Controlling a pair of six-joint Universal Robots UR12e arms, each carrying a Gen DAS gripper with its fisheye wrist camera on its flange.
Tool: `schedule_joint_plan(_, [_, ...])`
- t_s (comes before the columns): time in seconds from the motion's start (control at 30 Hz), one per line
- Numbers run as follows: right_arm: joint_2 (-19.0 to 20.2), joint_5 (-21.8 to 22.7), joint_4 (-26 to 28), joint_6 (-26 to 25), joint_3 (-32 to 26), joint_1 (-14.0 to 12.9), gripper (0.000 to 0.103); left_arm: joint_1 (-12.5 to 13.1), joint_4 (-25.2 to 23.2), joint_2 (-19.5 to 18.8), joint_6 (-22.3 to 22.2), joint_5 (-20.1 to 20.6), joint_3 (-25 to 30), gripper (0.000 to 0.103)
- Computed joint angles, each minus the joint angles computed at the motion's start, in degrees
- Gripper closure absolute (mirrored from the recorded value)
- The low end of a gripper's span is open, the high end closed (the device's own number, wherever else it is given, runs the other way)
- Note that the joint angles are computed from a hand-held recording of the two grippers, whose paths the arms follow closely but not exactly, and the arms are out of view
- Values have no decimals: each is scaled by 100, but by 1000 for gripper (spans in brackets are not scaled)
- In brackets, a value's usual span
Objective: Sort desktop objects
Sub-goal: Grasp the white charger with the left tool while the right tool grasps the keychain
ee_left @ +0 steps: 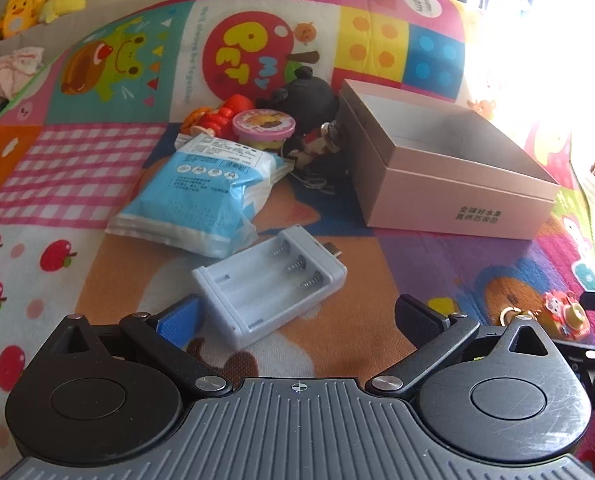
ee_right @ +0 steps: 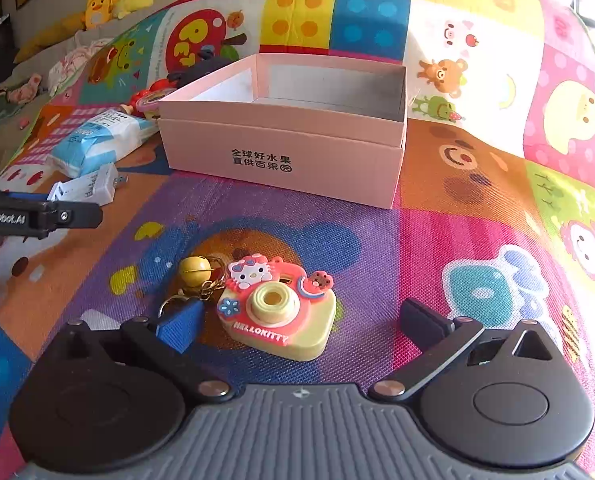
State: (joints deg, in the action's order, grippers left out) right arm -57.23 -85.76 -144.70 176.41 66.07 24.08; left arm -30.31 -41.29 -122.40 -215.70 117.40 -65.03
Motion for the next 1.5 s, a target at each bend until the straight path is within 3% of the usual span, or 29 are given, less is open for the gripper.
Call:
schedule_joint_plan(0.27, [-29, -92, 0, 115, 40, 31, 0, -6, -334, -362, 188, 366, 549, 0])
schedule_joint_plan(0.4, [-58, 17, 2, -16, 77, 22, 0, -50, -285, -344, 327, 482, 499, 11])
schedule_joint_plan(0.57, [-59, 106, 52, -105, 59, 10, 0, -90, 17, -181, 553, 212, 214, 11])
schedule_joint_plan(0.77, [-56, 75, 61, -122, 54, 20, 0, -203, 569, 139, 1364, -699, -314, 7])
schedule_joint_plan(0.87, [-57, 77, 80, -127, 48, 17, 0, -245, 578, 229, 1253, -749, -451, 1])
schedule_joint_plan(1.03, [-40, 126, 211, -188, -24, 0, 0, -231, 533, 276, 868, -709, -499, 0])
schedule_joint_plan(1.23, [-37, -376, 38, -376, -6, 24, 0, -298, 386, 206, 885, -452, -399, 0])
schedule_joint_plan(1.4, [-45, -1357, -429, -728, 129, 120, 0, -288, 216, 196, 981, -505, -327, 0])
schedule_joint_plan(1.5, [-104, -1316, -386, -606, 186, 83, 0, -292, 320, 213, 1001, -505, -381, 0])
